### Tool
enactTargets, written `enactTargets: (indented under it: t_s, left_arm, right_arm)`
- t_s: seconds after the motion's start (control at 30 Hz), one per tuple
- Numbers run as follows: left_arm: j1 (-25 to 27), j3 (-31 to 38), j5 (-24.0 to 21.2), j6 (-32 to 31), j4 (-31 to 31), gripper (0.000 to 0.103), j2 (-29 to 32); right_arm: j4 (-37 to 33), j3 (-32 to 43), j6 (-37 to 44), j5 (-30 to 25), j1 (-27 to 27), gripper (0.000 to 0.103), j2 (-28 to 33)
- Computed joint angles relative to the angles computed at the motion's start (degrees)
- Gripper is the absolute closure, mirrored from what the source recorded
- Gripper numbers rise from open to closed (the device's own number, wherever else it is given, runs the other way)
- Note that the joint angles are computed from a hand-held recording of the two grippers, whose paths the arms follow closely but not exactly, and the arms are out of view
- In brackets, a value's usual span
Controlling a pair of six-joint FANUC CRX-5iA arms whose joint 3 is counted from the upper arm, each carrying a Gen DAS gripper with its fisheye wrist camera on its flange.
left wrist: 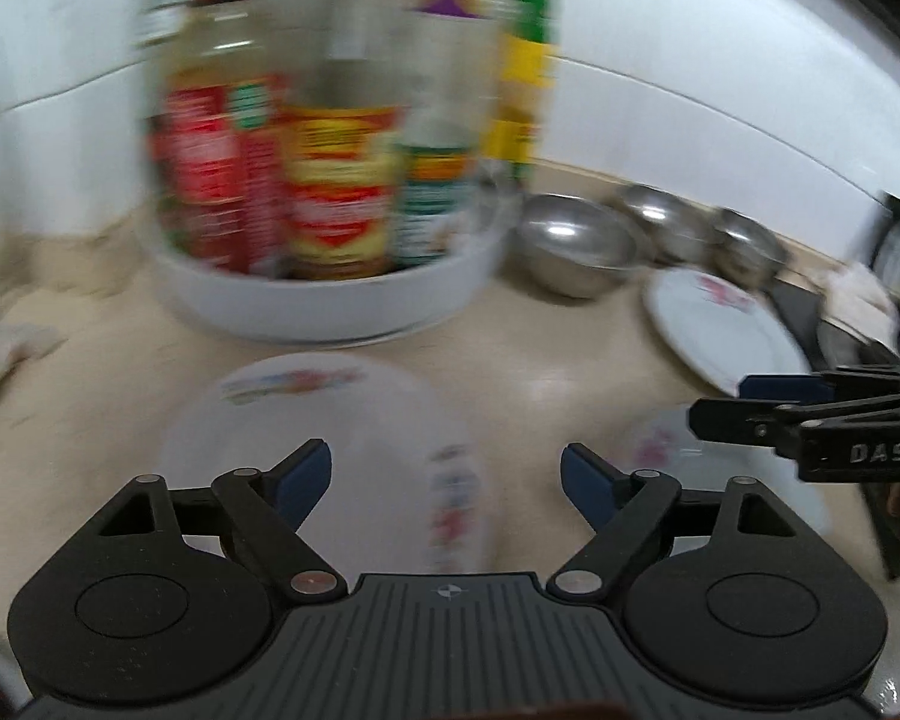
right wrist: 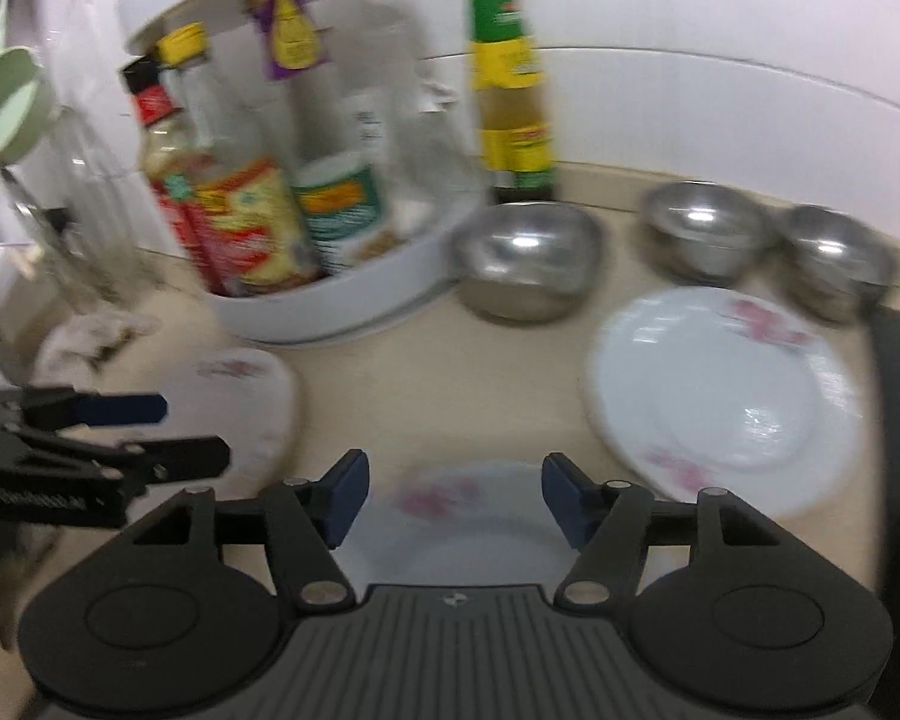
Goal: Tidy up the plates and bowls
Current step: 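Close the right gripper on the floral-rim plate edge and tilt it up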
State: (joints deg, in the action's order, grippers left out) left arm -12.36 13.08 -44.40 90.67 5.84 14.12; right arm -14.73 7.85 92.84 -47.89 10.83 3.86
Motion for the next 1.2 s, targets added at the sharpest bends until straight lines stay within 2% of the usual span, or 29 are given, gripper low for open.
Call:
enactTargets:
  t_s: [0.2, 0.37, 0.63, 0.87, 0.97, 1.2]
  left_arm:
    - [1.0, 1.1, -5.1, 13.9, -12.2, 0.015, -1.9]
    - [3.1, -0.6, -6.3, 16.4, -12.9, 0.014, -2.8]
    - [5.0, -1.7, -5.2, 13.9, -10.2, 0.014, -1.8]
    - [5.9, -2.0, -3.5, 9.3, -6.1, 0.015, -0.3]
    - [6.1, -2.3, -3.2, 6.7, -4.0, 0.015, 0.5]
    - [5.6, -3.3, -0.7, 3.7, -3.6, 0.013, 0.5]
  right_arm:
    - [-2.9, 5.3, 2.0, -2.2, 2.6, 0.042, 4.8]
    - [0.2, 5.6, 0.2, -1.4, 5.6, 0.042, 6.8]
    - [1.8, 6.5, -2.9, -1.9, 7.6, 0.042, 9.2]
    - [-1.0, 7.9, -3.0, -3.0, 7.0, 0.042, 10.6]
    - [-2.0, 7.1, -2.4, -1.2, 6.9, 0.043, 10.2]
    - [-6.0, 6.1, 3.2, 0.1, 6.5, 0.042, 9.5]
